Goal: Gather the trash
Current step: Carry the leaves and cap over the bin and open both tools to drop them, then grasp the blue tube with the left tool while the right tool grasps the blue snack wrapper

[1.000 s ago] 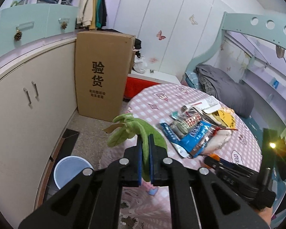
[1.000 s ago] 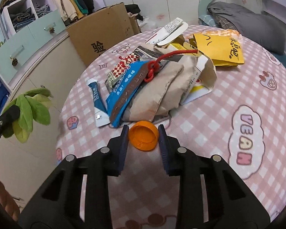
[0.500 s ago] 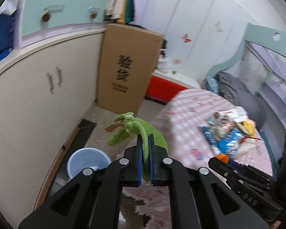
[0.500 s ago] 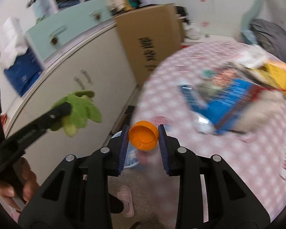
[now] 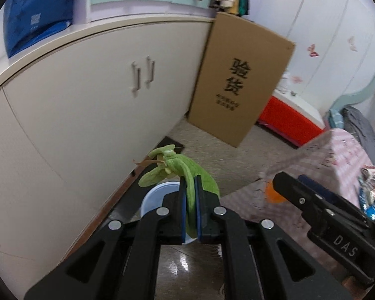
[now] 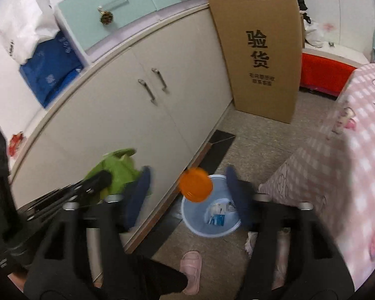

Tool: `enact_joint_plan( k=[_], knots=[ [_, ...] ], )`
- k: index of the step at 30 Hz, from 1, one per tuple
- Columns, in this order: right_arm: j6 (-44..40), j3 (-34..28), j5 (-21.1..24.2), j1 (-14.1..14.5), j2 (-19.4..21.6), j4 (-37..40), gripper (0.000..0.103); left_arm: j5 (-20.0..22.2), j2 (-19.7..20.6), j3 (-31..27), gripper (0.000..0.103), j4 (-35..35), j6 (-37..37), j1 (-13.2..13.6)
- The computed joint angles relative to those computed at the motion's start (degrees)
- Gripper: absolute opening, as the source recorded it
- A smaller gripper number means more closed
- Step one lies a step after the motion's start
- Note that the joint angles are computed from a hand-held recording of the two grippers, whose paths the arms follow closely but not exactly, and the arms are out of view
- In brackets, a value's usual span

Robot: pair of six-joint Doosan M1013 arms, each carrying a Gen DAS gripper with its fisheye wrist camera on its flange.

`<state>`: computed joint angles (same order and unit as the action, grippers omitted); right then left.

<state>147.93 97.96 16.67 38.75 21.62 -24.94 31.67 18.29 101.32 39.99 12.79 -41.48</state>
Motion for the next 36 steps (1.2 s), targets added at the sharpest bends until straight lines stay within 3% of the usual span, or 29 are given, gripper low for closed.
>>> enact_joint_plan(
  k=[7,15,21,29,31,32,33,36],
  knots=[
    [1.5,-0.7,1.8,0.2,1.1,-0.3,0.066,0.3,1.3,-0.7,0.006,-3.7,3.9,1.0],
    [9.5,-0.1,3.9,1.2,0.7,-9.0,0.068,0.5,2.2,-1.5,0.006,-6.3,7.2,1.0],
    [21.2,0.7,5.8,2.0,0.1,-20.7,0.070,1.6,3.7,-3.4,0.006,-8.4,10.1,1.2],
    [43.9,2.8,8.3,2.6,-1.7,-41.8,0.072,0.7,5.0,-6.1,0.010,-7.6,10.8,1.2],
    [46.8,3.2,8.7,2.4,-2.1,-43.9,0.073,1.5,5.5,-7.0,0.021,-7.8,10.2,1.4],
    [47.2,3.4,8.7,2.2,-2.2,-44.0,0.073,2.9,6.0,-7.8,0.055,-8.6,10.6,1.4],
    [47.1,3.4,8.7,2.1,-2.2,-43.7,0.073,3.8,6.3,-8.3,0.079,-9.0,10.6,1.5],
    [47.0,3.8,8.4,1.8,-2.5,-42.5,0.073,4.5,6.1,-7.9,0.079,-6.8,8.2,1.2]
  ],
)
